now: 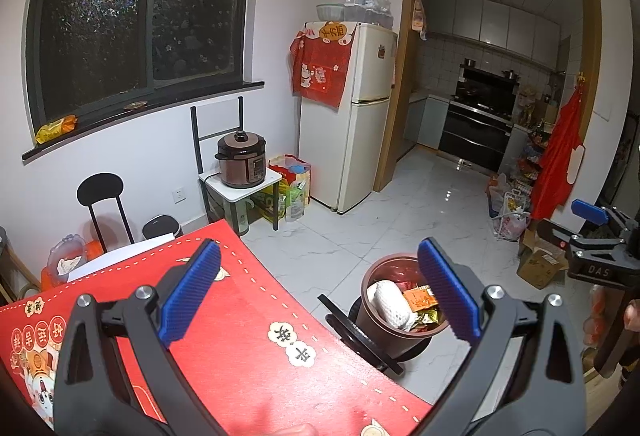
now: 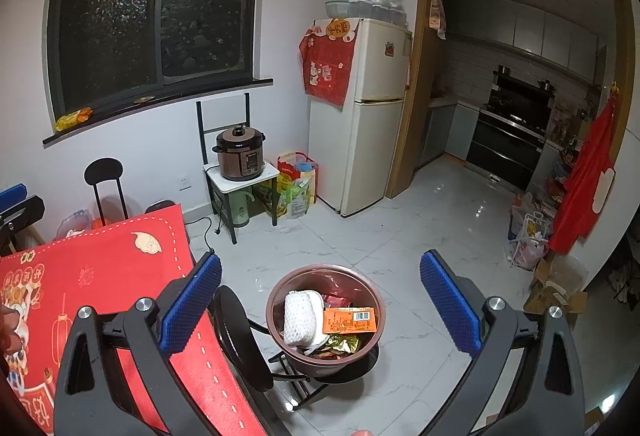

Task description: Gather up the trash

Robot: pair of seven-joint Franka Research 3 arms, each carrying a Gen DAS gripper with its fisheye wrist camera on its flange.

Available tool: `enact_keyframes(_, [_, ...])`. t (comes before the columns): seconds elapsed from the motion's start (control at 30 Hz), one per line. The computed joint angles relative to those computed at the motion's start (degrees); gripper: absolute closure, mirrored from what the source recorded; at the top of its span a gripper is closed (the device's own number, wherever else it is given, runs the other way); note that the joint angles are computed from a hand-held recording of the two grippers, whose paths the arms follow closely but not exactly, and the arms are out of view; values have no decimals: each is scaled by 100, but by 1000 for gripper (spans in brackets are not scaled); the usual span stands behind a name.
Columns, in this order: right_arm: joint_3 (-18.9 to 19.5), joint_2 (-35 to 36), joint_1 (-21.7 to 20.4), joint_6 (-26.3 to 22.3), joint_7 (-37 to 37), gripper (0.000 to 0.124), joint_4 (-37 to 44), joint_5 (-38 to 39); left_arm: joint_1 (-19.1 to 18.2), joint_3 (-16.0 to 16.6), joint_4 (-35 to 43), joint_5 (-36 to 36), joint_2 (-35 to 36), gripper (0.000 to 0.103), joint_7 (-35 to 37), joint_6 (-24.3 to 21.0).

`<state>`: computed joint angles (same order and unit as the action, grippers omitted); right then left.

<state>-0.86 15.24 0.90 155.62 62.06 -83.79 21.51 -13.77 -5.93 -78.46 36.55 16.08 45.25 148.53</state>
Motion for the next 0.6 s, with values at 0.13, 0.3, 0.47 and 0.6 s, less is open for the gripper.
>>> enact_keyframes(0.13, [-10, 22, -3, -8, 43, 26, 26, -17, -2, -1, 7, -3, 4, 6, 6, -6])
enact_keyframes(0.3, [-15, 9, -17, 5, 61, 26, 3, -21, -2, -1, 10, -7, 2, 6, 10, -7])
enact_keyframes(0.47, [-25, 4, -33, 4, 78, 26, 3, -19, -18, -4, 38, -5, 32, 6, 18, -7])
enact_keyframes(0.6, [-29, 9, -39, 2, 96, 26, 5, -29, -43, -1, 32, 18, 41, 6, -1, 7])
